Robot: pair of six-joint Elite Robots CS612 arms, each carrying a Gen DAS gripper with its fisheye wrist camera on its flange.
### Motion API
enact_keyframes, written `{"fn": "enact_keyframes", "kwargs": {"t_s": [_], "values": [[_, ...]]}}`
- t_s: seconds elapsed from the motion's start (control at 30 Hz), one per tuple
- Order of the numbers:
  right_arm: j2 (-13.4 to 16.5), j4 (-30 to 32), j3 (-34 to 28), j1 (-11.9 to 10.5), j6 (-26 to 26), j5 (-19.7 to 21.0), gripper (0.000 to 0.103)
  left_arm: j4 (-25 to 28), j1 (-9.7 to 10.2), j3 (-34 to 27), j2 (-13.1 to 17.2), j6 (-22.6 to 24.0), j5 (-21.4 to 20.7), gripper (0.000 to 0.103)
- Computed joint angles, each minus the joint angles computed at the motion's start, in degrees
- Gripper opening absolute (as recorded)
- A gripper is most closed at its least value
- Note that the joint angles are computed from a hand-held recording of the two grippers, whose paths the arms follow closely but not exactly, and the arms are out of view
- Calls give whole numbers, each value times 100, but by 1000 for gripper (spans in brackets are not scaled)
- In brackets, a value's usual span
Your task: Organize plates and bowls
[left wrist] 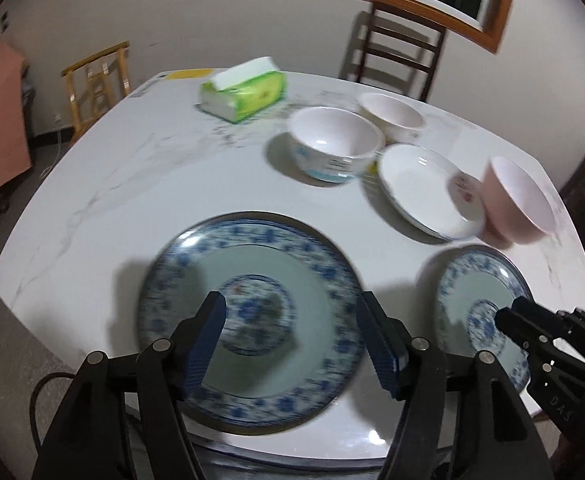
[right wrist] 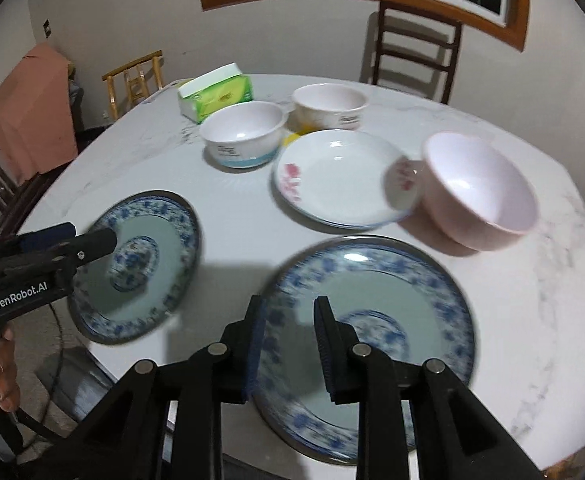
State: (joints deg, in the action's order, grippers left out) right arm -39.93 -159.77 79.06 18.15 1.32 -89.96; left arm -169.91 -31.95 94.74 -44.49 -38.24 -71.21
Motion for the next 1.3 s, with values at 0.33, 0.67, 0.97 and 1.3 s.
{"fn": "enact_keyframes", "kwargs": {"t_s": [0.33,0.67,0.97,1.3], "values": [[-184,-355,504,-176,389,-290,26,-10,-258,-282,220,349,-174,64],[-222,-515,773,-361,560,-363,26,12,-366,-445,393,429,-317,65],[-236,-391,866,-619,596,169,26,5,-282,-609,523,468,-946,66],[-122,-325,920,-1141,759,2057,26,-193,-129,-739,667,357,-1678,64]]}}
